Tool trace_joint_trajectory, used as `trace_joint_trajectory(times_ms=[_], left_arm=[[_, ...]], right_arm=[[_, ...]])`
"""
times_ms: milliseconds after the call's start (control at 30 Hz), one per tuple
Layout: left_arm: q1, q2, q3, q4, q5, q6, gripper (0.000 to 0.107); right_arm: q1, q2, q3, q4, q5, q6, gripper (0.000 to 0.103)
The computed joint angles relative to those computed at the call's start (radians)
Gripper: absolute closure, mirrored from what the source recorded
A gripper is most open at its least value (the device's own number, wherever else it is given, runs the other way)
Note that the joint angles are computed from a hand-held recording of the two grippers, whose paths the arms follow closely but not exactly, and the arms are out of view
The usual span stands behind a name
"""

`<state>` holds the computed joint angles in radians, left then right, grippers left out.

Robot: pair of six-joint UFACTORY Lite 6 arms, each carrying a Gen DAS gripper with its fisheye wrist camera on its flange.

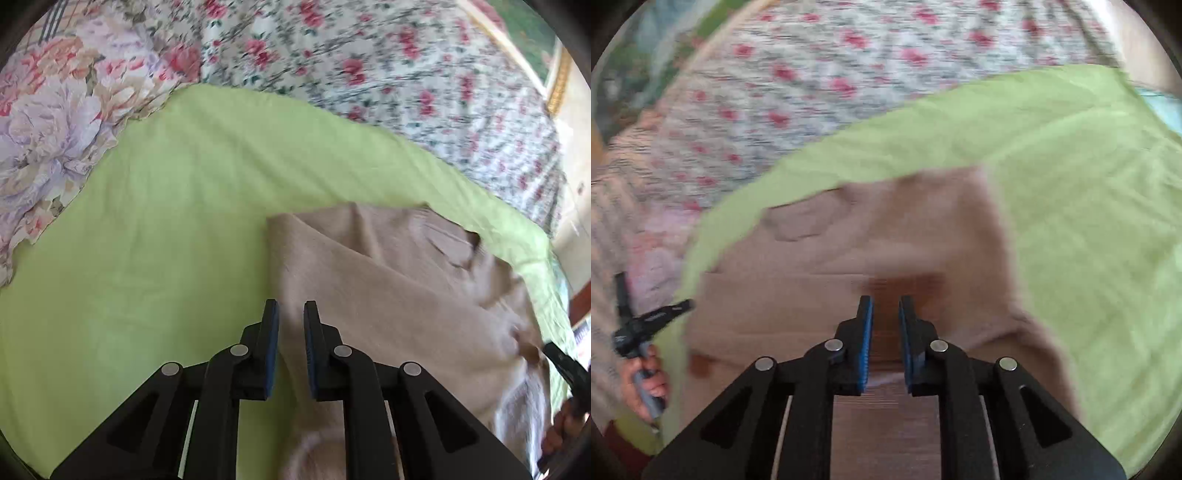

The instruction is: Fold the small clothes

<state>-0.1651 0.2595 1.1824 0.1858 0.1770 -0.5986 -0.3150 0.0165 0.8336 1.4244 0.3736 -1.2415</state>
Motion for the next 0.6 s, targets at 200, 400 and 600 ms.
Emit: trace_joint_trajectory(times_ms=[200,400,600], left_arm=[[-0.103,0.061,-0.001,0.49,0.154,-0.436,0.085],[-0.112,-0.155,-0.16,0.406,0.151,-0.393,0.083],[-0.254,-0.596,-0.508,0.238,0.198,-0.422,0.055]], right_arm=[[0.014,0.124,0.049,-0.25,-0.009,0.237,0.077],[-0.118,-0.182,-0.145,-0.205,0.097,0.132,0.073],[-0.331,-0.5,-0.318,-0.329,0.364,0.127,0.066]])
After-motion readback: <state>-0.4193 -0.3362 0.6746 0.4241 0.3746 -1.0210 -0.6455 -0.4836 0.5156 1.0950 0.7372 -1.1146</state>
